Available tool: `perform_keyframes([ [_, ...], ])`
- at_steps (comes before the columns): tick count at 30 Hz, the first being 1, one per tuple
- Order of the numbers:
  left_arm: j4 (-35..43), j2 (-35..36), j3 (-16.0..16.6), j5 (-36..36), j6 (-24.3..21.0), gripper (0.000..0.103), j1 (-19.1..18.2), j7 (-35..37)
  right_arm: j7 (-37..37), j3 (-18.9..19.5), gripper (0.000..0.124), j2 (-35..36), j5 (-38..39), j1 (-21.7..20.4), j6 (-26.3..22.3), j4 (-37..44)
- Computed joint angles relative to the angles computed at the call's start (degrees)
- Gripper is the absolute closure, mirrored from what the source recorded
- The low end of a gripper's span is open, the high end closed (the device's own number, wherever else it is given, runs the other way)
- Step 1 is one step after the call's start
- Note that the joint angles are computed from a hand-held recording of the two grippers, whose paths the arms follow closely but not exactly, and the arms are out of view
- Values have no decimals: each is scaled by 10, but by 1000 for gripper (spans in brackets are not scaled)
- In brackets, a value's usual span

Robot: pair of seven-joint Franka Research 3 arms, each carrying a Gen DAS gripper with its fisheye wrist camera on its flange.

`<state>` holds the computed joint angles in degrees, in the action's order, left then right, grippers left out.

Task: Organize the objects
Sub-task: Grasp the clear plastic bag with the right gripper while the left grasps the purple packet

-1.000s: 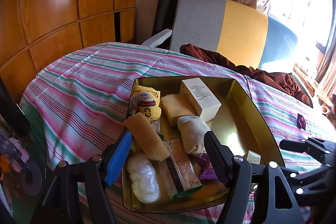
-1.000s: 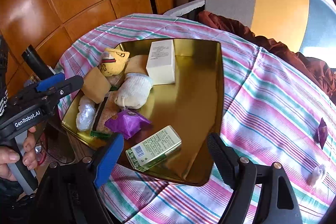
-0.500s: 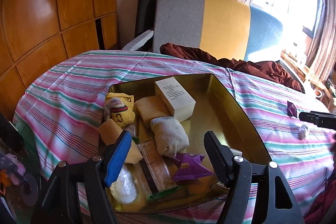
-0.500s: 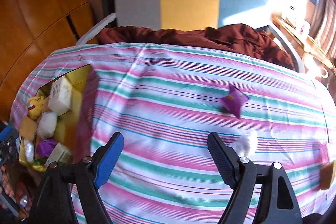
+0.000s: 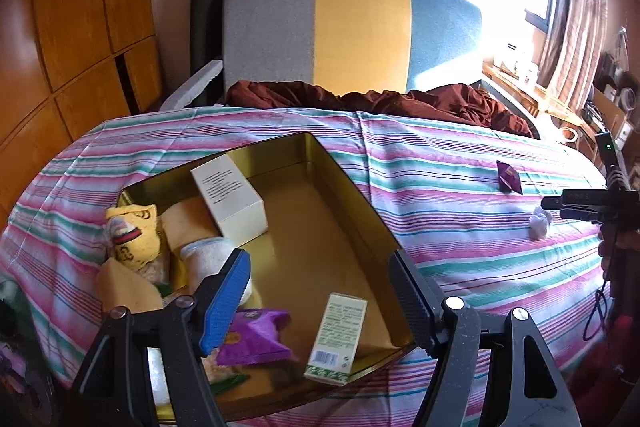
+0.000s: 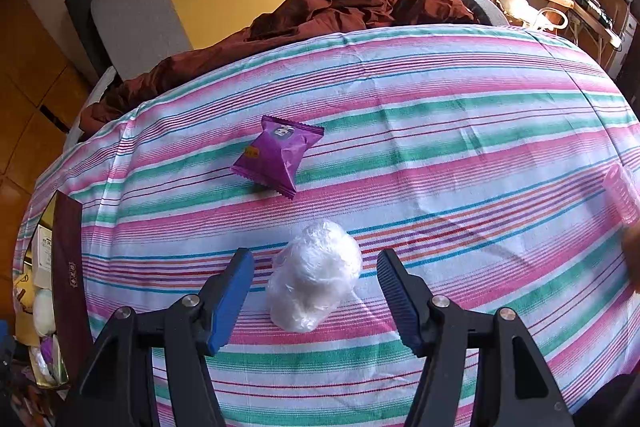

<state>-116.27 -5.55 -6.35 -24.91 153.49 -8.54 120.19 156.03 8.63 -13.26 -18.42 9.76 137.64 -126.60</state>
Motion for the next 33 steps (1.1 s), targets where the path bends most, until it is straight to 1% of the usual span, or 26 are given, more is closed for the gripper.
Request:
perform_keyframes([
  [2, 14, 9, -6, -4, -10, 31, -6, 4, -9, -2, 59, 12, 2, 1, -13, 11],
  [4, 30, 19, -12, -12, -24, 31, -11, 9, -26, -10, 59, 21, 22, 6, -13, 13],
  [6, 44, 30, -21, -13, -32, 31, -15, 10, -31, -10, 59, 34, 20, 7, -34, 25],
  [7, 52, 36, -26, -14, -36, 31, -17, 12, -45, -15, 65, 38, 31, 11, -34, 26],
  [8, 60, 42, -30, -16, -40, 31, -19, 13, -53, -17, 82, 42, 36, 13, -38, 29],
  [10, 78, 54, -40, -14, -51, 31, -22, 12, -43, -15, 82, 41, 16, 14, -51, 33],
  [12, 93, 66, -49, -9, -59, 31, -25, 11, -24, -14, 82, 26, 3, 13, -44, 22],
  [16, 129, 96, -67, 18, -73, 31, -32, -12, 62, -1, 82, -15, -42, -6, -79, 1],
  [19, 161, 126, -80, 54, -80, 31, -40, -39, 92, 0, 82, -36, -41, -16, -91, -14],
  [22, 200, 163, -93, 90, -91, 31, -50, -62, 96, 1, 82, -42, -33, -22, -92, -17],
  [24, 231, 192, -100, 120, -105, 31, -59, -80, 91, 0, 82, -42, -28, -23, -95, -16],
  [28, 300, 249, -114, 168, -130, 32, -80, -96, 81, -5, 82, -43, -5, -24, -80, -24],
  [33, 405, 329, -132, 211, -152, 32, -112, -83, 86, -7, 82, -59, 24, -31, -63, -46],
])
